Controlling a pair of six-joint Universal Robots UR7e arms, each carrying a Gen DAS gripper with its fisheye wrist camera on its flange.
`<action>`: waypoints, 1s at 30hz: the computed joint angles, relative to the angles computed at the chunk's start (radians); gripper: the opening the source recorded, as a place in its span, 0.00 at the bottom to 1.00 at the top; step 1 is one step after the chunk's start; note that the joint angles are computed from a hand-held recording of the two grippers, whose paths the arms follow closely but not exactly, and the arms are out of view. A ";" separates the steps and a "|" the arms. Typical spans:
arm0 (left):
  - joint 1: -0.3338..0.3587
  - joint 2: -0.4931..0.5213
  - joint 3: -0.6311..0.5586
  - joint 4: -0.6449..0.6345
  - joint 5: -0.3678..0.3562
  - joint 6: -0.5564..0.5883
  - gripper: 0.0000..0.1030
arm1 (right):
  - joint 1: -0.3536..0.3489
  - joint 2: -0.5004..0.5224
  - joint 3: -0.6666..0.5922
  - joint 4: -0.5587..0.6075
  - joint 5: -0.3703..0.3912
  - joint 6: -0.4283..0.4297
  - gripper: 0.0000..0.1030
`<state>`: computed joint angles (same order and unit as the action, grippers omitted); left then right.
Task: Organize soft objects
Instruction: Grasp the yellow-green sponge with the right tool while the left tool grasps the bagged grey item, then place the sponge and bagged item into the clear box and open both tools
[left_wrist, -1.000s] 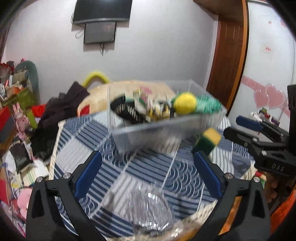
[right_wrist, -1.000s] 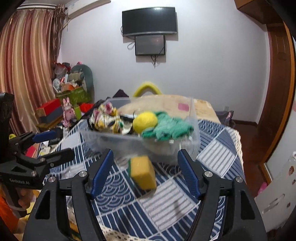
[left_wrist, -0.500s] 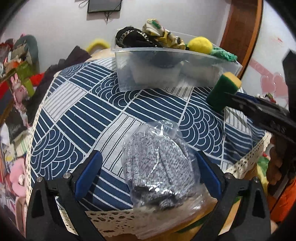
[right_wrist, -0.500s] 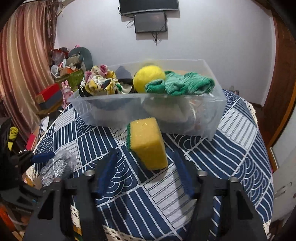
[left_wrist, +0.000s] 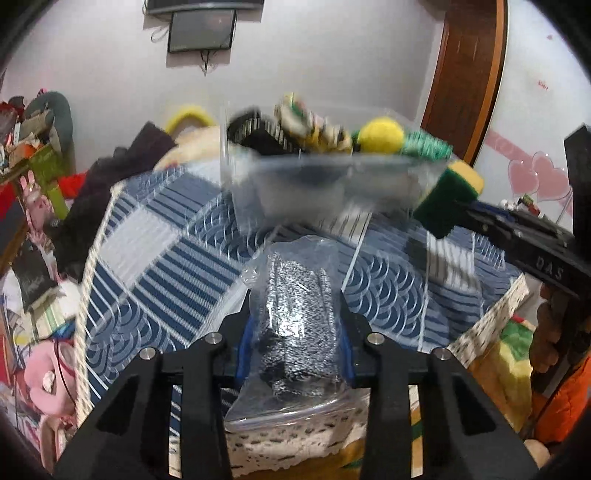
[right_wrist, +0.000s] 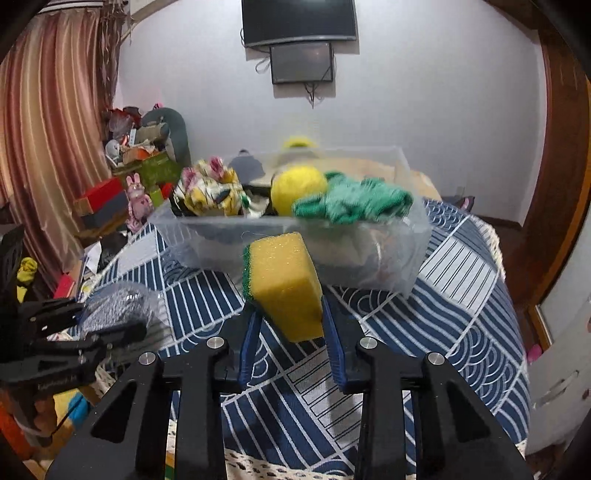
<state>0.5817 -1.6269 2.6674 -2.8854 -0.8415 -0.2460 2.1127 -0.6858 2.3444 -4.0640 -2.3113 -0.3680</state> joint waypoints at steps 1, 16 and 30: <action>-0.008 0.000 -0.007 -0.014 0.006 0.014 0.36 | 0.004 -0.007 0.002 -0.009 0.001 -0.007 0.29; -0.048 0.201 -0.124 -0.414 0.049 0.230 0.36 | 0.055 -0.042 -0.050 -0.161 -0.012 -0.125 0.29; 0.092 0.415 -0.321 -0.461 -0.025 0.315 0.36 | -0.003 -0.011 -0.188 -0.115 -0.047 -0.197 0.29</action>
<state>0.6737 -1.2123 2.3468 -3.3462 -0.8669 0.0689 2.1100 -0.6965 2.1569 -4.1788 -2.3584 -0.5653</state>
